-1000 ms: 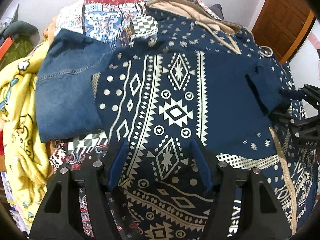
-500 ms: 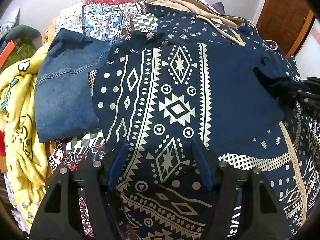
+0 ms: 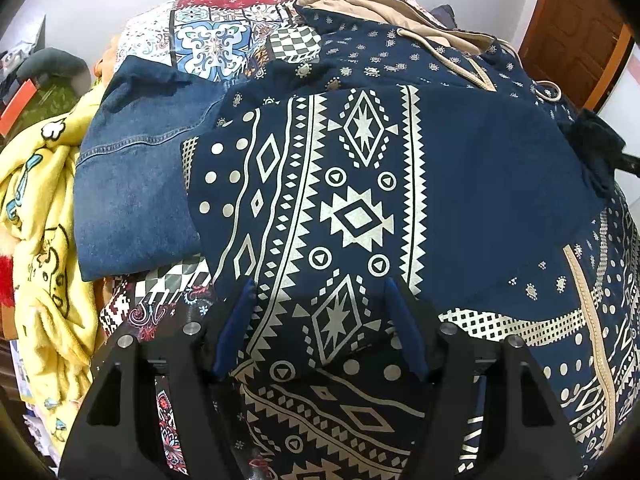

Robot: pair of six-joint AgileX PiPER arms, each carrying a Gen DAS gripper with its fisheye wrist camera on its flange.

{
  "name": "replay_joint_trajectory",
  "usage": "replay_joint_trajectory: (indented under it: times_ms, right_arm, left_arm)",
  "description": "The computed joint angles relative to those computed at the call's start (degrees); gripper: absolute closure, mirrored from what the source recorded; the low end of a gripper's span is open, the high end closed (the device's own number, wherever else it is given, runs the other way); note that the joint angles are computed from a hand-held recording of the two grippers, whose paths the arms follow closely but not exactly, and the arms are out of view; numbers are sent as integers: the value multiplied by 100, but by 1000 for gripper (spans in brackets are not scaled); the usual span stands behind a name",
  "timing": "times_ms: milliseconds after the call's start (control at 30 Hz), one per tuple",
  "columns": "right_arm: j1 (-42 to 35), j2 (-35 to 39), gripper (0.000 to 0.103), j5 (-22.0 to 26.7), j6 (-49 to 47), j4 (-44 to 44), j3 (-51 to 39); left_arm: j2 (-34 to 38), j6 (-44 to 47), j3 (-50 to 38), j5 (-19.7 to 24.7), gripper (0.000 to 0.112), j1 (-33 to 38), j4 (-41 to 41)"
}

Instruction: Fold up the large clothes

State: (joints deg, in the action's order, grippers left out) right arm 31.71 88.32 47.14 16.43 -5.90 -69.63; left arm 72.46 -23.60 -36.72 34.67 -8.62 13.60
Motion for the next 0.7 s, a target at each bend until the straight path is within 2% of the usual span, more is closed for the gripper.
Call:
replay_joint_trajectory:
  times_ms: [233, 400, 467, 533, 600, 700]
  right_arm:
    - [-723, -189, 92, 40, -403, 433, 356]
    - [-1232, -432, 91, 226, -782, 831, 364]
    - [-1552, -492, 85, 496, -1080, 1130, 220]
    - [-1746, -537, 58, 723, -1205, 1249, 99]
    - [-1967, -639, 46, 763, -1367, 1378, 64]
    - [-2341, -849, 41, 736, -1587, 1595, 153]
  left_arm:
    - [53, -284, -65, 124, 44, -113, 205]
    - [161, -259, -437, 571, 44, -253, 168]
    - [-15, -201, -591, 656, 44, -337, 59]
    - [-170, -270, -749, 713, 44, -472, 52]
    - [-251, -472, -990, 800, 44, -694, 162]
    - [-217, -808, -1402, 853, 44, -1079, 356]
